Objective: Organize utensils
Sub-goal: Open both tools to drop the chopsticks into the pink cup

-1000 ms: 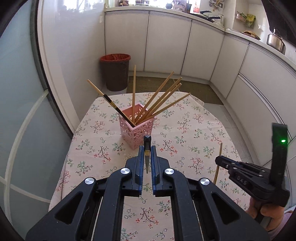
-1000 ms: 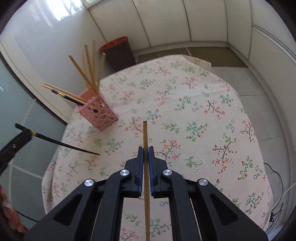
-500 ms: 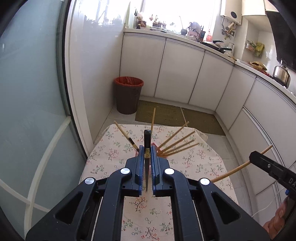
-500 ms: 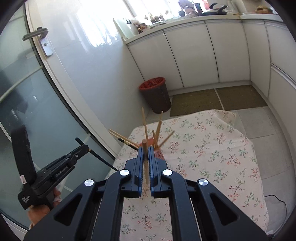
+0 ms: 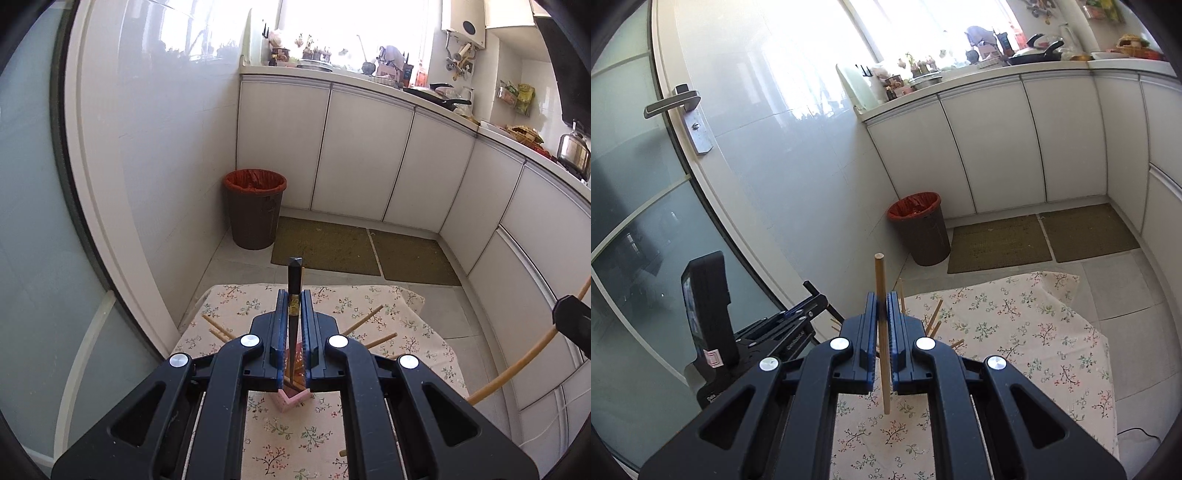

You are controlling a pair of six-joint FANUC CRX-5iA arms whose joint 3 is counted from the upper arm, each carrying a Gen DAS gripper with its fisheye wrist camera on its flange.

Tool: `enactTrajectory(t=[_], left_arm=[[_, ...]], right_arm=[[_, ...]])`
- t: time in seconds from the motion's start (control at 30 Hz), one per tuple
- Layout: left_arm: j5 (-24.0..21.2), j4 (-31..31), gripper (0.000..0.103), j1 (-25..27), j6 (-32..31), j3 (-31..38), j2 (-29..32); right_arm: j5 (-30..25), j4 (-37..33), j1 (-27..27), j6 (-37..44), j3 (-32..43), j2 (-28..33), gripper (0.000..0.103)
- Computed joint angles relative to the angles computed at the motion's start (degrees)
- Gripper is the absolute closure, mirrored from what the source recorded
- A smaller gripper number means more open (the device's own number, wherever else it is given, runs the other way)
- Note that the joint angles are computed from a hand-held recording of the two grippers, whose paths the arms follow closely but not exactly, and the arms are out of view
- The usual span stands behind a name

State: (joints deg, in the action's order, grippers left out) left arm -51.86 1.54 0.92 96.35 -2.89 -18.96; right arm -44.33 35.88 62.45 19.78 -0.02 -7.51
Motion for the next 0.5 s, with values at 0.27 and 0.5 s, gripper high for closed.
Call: enactTrajectory(t=[0.27,0.5], left_arm=[[1.1,5.0,0.088,2.0,-1.2,-3.9,1.7],[4.8,8.0,0.07,7.6,3.4,-9.4,-6.9]], right_arm=[[0.8,-0.9,-2.1,-0.1,1.5,2.4,0.097],[2.1,4.5,-2.6,-3.7,3.0,4.7,0.097]])
